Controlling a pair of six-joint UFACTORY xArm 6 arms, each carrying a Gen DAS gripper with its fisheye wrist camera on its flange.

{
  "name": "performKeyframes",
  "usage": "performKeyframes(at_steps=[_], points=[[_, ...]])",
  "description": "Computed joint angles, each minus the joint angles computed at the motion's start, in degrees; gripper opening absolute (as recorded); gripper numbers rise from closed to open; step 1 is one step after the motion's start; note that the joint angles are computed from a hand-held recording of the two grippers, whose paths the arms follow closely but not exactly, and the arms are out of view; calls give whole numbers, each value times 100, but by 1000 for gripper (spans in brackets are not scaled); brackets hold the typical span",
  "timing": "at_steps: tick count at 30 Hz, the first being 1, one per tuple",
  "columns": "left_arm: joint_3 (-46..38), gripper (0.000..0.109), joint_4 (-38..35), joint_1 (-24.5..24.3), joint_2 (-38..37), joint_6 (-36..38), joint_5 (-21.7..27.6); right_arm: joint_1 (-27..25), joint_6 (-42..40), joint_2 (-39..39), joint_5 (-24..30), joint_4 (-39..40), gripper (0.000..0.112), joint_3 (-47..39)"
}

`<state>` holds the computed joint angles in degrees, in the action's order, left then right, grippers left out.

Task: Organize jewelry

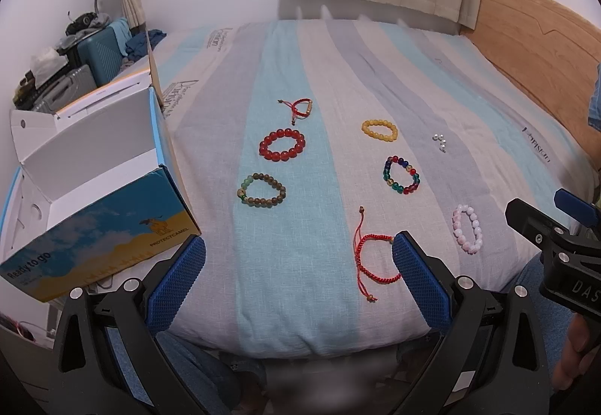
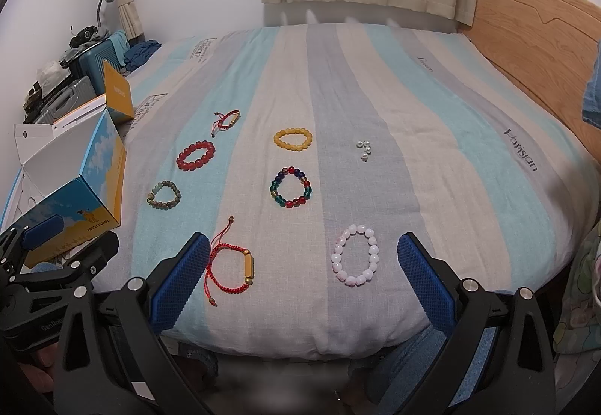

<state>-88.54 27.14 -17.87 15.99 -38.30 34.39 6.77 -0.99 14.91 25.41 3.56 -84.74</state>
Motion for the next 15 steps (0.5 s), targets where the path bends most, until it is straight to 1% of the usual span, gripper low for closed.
performKeyframes(at_steps=[7,12,15], points=[[-143,97,-104,-7,110,84,46,-5,3,25,37,-12,96,-41],[-450,97,-330,-64,410,260,102,-74,-64,189,132,21,96,-247],[-692,97,-447,-115,665,429,160,-163,-223,373,240,214,96,-451]])
